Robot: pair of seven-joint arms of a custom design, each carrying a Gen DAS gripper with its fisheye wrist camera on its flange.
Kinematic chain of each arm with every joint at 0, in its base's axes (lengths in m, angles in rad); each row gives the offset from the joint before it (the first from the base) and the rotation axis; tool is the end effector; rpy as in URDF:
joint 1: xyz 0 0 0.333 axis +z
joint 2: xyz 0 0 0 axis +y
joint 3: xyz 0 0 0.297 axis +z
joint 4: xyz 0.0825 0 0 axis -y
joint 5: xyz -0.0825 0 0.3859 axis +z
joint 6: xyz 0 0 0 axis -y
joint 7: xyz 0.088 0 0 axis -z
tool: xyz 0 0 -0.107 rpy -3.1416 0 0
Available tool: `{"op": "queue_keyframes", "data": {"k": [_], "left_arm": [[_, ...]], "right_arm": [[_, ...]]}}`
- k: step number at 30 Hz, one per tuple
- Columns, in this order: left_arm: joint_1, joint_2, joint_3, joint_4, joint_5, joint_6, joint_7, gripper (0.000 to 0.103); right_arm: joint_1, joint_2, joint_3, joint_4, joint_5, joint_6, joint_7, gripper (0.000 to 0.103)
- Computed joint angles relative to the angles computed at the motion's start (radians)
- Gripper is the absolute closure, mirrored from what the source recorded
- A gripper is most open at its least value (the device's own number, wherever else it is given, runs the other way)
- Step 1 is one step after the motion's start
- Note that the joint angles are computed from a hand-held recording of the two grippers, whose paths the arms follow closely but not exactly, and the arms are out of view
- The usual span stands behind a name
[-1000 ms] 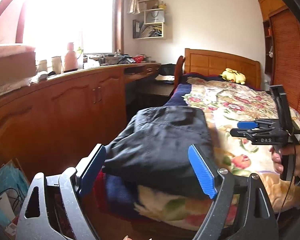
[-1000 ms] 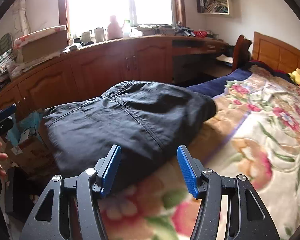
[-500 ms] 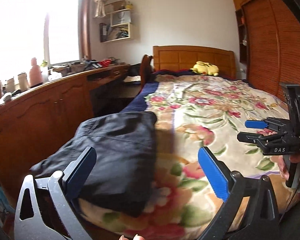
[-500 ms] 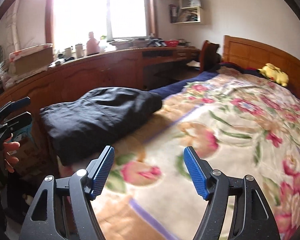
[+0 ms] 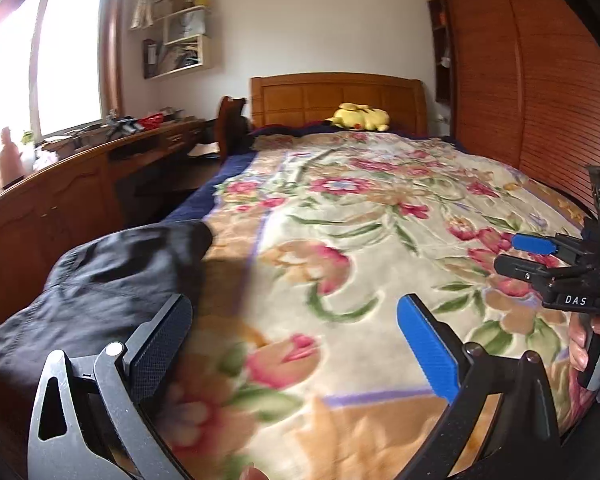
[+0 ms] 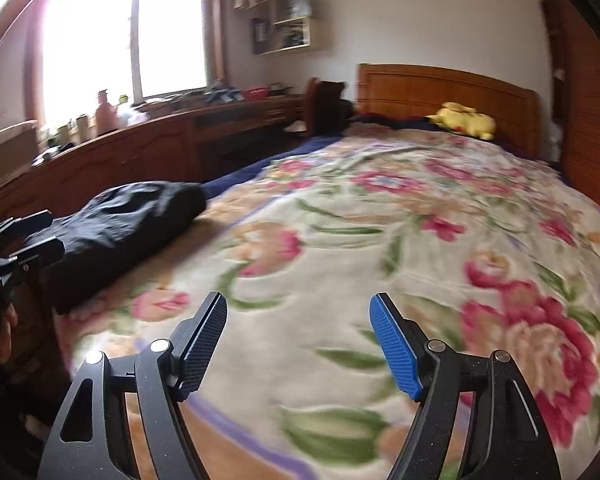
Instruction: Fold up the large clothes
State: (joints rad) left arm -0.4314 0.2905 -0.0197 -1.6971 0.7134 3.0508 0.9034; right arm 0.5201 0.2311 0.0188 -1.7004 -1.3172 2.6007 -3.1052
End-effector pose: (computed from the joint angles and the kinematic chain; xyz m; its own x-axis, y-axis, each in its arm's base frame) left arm 0.5895 -0.3405 0.5210 -0.4054 -0.9121 -0.0609 -0.4049 0.2389 -0.8826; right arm 0.5642 0.3591 0.5007 -0.0687 -0.9961 -0.0560 -0.4217 0.0799 -0.9032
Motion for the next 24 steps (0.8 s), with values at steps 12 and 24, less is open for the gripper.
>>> {"op": "queue_keyframes", "data": {"k": [12,24], "left_arm": [[-0.113,0.253,-0.049,0.328,-0.137,-0.091,0.151,0.0],[-0.228,0.475,0.023,0.65,-0.263,-0.112,0.193,0.0]], "right_arm": [[-0.046,-0.165,0.079,-0.203,-0.083,-0.204,0.192,0.027],[-0.034,-0.235,0.155,-0.289,-0.162,-0.439,0.331,0.027]]}}
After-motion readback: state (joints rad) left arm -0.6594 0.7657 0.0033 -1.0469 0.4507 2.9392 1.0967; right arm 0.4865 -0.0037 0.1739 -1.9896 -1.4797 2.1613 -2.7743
